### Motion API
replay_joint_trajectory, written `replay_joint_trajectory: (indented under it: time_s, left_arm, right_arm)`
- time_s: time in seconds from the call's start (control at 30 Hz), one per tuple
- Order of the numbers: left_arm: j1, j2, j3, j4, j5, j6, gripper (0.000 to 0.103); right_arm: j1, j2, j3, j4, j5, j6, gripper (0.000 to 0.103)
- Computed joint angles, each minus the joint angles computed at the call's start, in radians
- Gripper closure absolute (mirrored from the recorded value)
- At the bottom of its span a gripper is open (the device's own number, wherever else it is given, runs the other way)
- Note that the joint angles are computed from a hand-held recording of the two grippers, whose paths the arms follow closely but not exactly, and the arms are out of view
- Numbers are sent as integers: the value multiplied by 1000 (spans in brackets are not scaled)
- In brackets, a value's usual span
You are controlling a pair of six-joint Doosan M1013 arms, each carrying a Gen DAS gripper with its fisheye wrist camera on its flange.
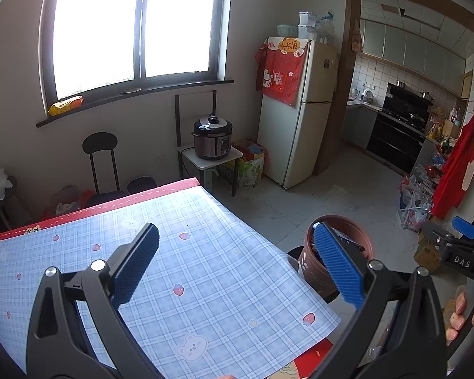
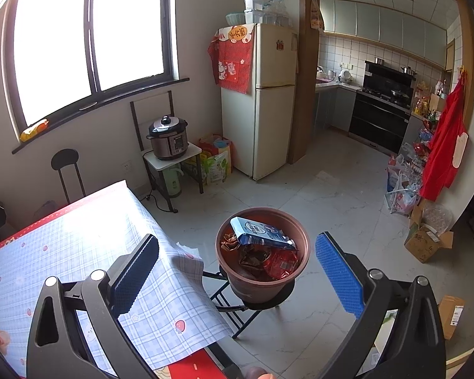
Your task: Collect trash
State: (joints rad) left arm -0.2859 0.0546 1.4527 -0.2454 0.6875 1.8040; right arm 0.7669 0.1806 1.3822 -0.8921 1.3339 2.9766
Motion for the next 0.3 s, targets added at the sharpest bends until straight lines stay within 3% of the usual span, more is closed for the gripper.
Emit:
replay_joint_trajectory:
  time_s: [0.3]
  left_arm:
    - [-5,5,-5,11,7,-8,6]
  right_arm:
    - [-8,9,-11,8,13,-13,6]
